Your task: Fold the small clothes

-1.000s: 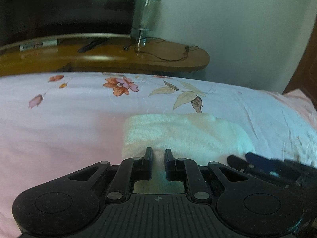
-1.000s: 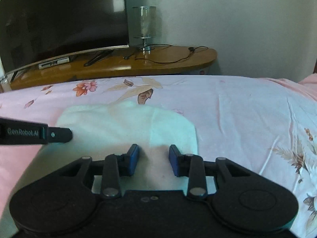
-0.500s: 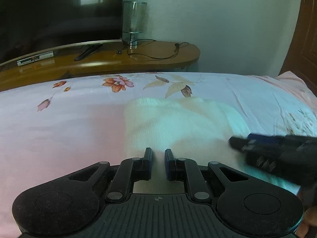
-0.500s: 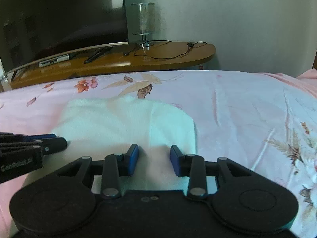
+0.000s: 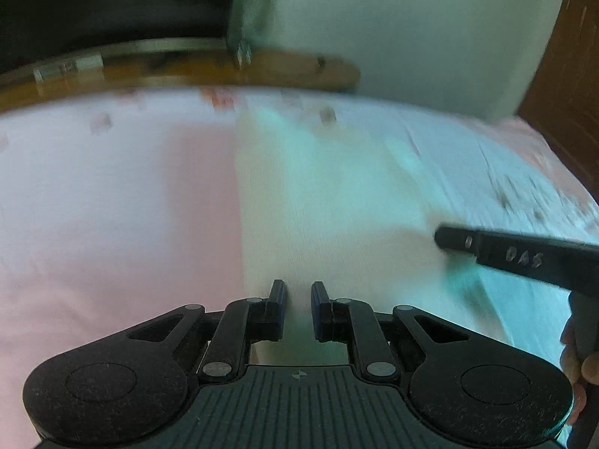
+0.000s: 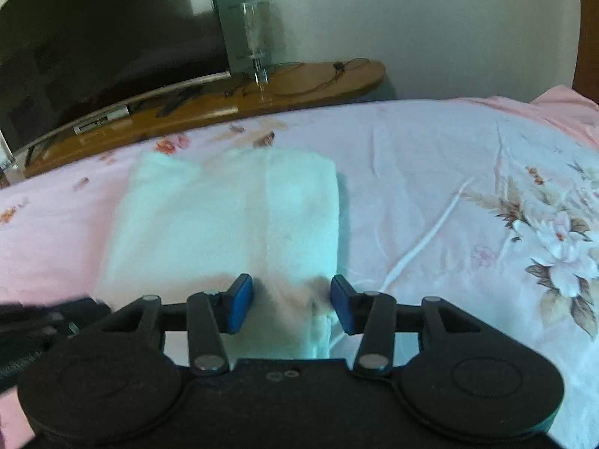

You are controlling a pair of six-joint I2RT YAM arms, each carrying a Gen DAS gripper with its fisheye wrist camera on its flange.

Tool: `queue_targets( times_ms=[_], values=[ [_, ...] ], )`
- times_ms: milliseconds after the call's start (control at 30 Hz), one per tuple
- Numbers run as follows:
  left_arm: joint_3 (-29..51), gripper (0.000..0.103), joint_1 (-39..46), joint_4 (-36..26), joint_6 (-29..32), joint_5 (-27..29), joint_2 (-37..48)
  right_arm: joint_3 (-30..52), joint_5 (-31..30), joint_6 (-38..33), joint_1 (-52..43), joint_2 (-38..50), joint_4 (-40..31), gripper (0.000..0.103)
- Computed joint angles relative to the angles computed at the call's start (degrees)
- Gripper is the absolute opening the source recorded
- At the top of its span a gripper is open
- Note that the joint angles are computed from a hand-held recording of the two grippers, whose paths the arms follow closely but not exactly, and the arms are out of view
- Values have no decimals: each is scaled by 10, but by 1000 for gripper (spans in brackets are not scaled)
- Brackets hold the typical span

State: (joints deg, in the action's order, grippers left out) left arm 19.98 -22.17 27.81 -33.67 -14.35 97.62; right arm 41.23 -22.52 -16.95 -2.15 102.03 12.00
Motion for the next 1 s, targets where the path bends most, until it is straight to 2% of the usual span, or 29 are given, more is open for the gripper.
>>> queue_targets(
  times_ms=[67, 133, 233, 367, 467, 633, 867, 1000],
  values=[
    [-28, 13, -33, 32, -5, -39, -1, -31, -15, -16, -15, -23, -5, 44],
    [-37, 13, -57, 33, -9, -61, -3, -48, -13, -34, -25, -24, -16, 43],
    [-47, 13, -63, 11, -26, -53, -30, -63, -20, -44, -47, -11, -13, 45],
    [-59, 13, -85, -11, -46, -58, -56, -84, -25, -56, -65, -55, -45, 44],
    [-60, 13, -98, -32, -64, -64, -69, -102, -22, -78, -71, -59, -44, 44],
    [-52, 13, -108, -63, -82, -71, -79, -102, -15, -77, -70, -77, -72, 44],
    [-45, 13, -121, -87, -96, -83, -84, -118, -16, -100, -85, -104, -96, 44],
    [-44, 13, -124, -82, -105, -88, -76, -112, -20, -84, -87, -90, -94, 45]
  ],
)
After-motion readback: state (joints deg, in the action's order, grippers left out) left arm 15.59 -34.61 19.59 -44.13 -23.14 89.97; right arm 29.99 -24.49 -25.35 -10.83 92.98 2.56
